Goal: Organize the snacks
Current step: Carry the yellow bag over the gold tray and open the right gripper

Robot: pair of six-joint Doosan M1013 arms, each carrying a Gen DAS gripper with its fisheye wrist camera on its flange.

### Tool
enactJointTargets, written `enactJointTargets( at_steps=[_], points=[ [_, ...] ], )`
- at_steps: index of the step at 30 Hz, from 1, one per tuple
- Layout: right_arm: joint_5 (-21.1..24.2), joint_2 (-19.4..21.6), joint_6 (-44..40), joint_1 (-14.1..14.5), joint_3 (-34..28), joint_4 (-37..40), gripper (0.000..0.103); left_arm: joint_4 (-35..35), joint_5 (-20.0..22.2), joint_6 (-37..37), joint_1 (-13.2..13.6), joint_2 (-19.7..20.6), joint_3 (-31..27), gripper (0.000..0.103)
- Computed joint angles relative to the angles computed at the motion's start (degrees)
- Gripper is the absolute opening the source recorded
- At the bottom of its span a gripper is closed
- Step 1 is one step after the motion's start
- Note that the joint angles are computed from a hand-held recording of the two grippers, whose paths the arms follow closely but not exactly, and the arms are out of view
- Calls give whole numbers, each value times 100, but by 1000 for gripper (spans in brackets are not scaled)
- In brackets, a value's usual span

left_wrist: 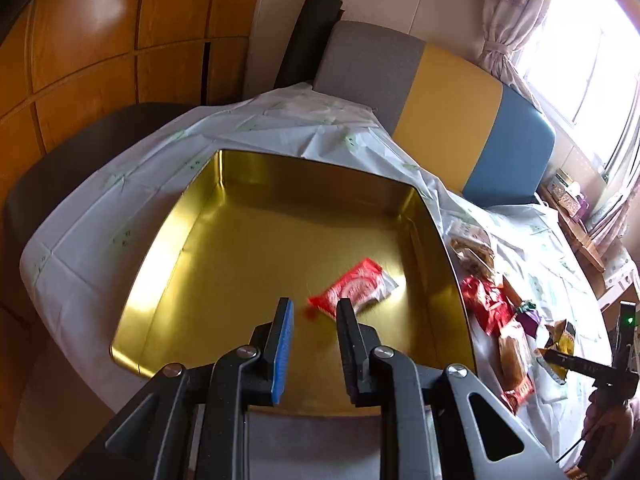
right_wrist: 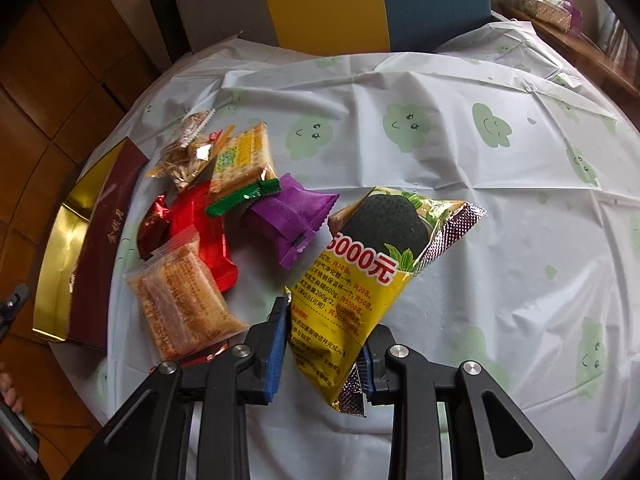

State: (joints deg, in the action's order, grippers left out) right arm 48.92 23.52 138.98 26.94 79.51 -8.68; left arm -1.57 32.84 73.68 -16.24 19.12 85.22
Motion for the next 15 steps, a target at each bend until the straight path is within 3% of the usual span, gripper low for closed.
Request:
enactJointTargets(
  at_steps=[5,8,15],
  points=[
    [-262,-107,-376,140,-114,88,30,-59,-142,130,-56,-136,182,22],
    [-392,-10,-1101,200,-385,637,30,-22,-216,127,-88,-197,244,22],
    [127,843,-2831,477,-1898,1614,30,509,-344,-455,-87,-337,365,22]
  ],
)
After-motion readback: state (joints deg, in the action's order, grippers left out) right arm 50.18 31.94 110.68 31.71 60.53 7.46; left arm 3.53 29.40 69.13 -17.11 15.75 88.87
